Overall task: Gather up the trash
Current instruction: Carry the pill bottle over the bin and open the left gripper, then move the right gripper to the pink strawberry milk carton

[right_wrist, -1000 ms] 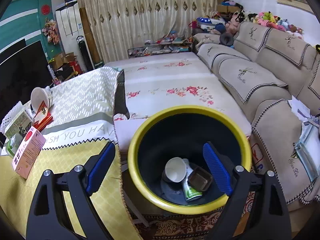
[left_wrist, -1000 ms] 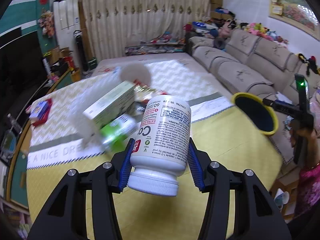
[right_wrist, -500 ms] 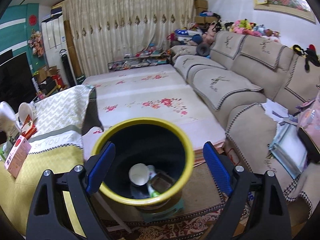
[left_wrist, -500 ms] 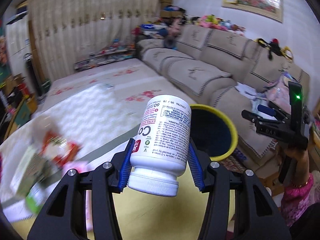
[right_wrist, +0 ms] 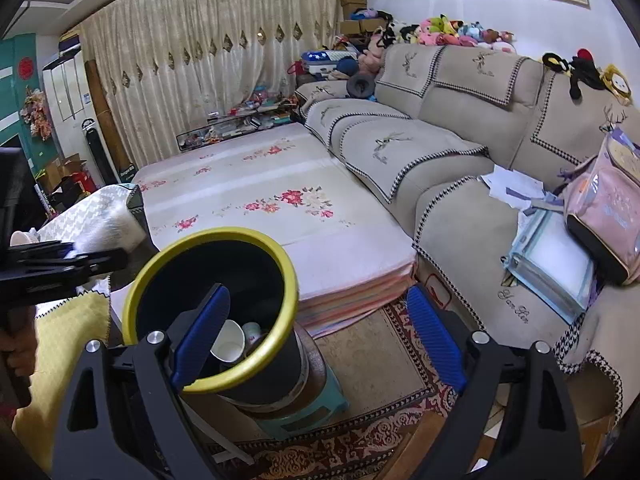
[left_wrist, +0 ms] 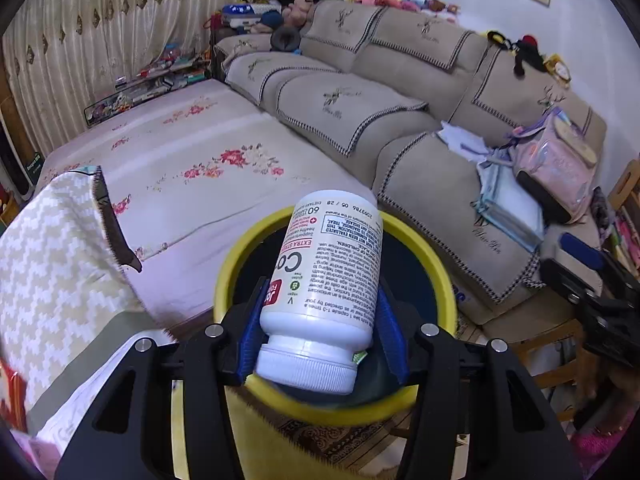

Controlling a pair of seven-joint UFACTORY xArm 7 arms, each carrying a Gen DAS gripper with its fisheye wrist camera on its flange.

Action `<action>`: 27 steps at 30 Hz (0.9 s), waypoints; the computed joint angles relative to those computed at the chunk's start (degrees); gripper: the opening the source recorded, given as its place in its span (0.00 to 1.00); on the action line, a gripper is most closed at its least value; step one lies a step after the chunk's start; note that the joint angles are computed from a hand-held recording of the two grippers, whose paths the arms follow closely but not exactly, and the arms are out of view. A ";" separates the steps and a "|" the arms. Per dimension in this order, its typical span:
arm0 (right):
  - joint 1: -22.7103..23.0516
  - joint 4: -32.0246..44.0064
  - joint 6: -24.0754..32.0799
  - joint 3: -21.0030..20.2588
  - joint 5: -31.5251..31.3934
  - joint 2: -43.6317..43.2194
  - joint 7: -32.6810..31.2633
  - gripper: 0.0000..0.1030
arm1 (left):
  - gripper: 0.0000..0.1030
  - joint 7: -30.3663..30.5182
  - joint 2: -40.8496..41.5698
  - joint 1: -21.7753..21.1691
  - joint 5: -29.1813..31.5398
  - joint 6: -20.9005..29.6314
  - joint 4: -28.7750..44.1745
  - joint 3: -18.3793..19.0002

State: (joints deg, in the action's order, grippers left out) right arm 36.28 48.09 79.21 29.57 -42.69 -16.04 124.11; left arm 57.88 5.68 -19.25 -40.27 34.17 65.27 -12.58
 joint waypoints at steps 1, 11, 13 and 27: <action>0.07 -0.32 -0.24 -0.06 0.21 -0.22 0.18 0.83 | 0.50 -1.19 1.23 -0.63 1.10 -1.25 0.48 -0.25; 0.26 1.22 -0.77 0.09 -1.11 1.71 0.45 0.83 | 0.73 -2.28 2.74 1.82 -0.76 -5.14 1.46 -2.20; 0.41 1.99 -1.27 -0.22 -1.76 2.43 0.10 0.84 | 0.74 0.07 -0.44 2.49 -4.10 -5.19 -0.62 -1.65; 4.48 14.13 -8.93 -5.79 -11.17 16.83 -3.69 0.85 | 0.83 10.85 -21.25 7.53 -16.54 0.48 -13.61 15.41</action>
